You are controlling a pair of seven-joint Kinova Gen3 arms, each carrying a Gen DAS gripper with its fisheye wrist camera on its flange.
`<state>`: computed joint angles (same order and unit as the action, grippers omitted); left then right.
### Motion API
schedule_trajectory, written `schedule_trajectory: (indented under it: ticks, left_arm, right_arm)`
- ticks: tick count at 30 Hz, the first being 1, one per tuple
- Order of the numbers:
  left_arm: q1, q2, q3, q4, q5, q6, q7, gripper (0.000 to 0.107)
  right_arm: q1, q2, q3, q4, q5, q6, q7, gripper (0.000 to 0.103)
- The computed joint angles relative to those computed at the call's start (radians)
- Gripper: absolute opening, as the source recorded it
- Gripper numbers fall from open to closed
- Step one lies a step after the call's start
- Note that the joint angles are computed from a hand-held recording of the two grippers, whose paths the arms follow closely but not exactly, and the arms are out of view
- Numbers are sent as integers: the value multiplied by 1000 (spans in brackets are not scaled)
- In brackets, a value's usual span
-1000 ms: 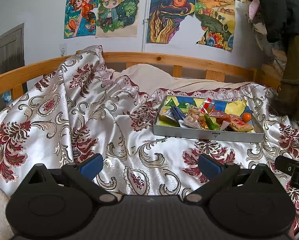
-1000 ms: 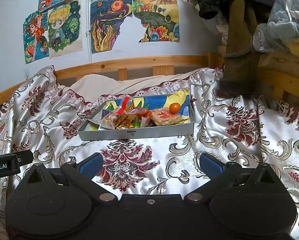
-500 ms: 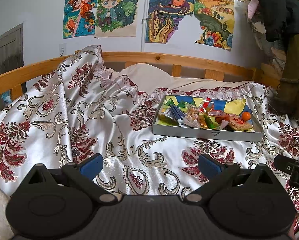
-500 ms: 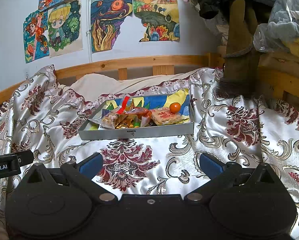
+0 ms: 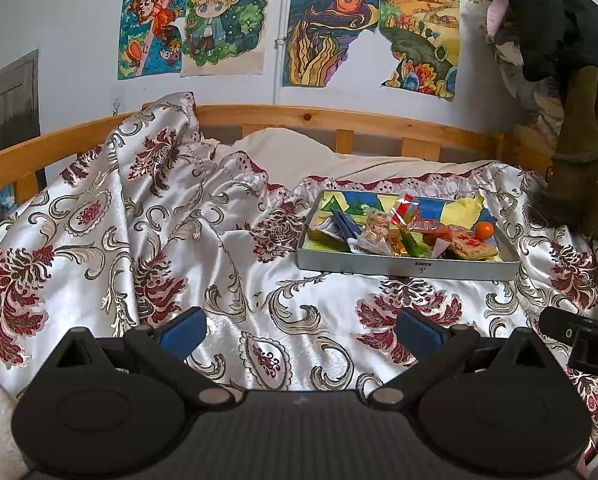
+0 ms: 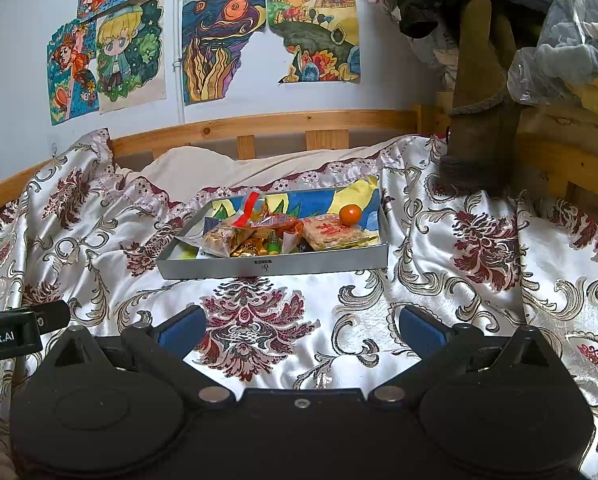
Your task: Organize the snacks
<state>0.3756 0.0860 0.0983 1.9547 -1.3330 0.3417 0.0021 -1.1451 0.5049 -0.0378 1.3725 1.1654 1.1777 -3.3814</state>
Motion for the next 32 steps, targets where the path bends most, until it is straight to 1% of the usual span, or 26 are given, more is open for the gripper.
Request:
schedule_trajectory:
  ticks: [5, 11, 14, 16, 20, 32]
  left_arm:
    - [0, 2, 2, -9, 44, 8, -48, 103]
    - [19, 16, 7, -38, 109, 84, -109, 103]
    - [21, 19, 2, -47, 144, 91, -137, 103]
    - [18, 16, -2, -46, 165, 78, -158, 103]
    - [22, 16, -9, -47, 173, 72, -173, 103]
    - [30, 16, -14, -47, 170, 74, -170, 103]
  right_arm:
    - [0, 1, 0, -1, -1, 0, 2, 102]
    - [0, 2, 0, -4, -2, 1, 4, 102]
    - [0, 1, 0, -3, -2, 1, 4, 102]
    - [0, 2, 0, -4, -3, 1, 5, 102]
    - [0, 2, 1, -5, -3, 1, 6, 102]
    - [-1, 3, 2, -8, -5, 3, 9, 102]
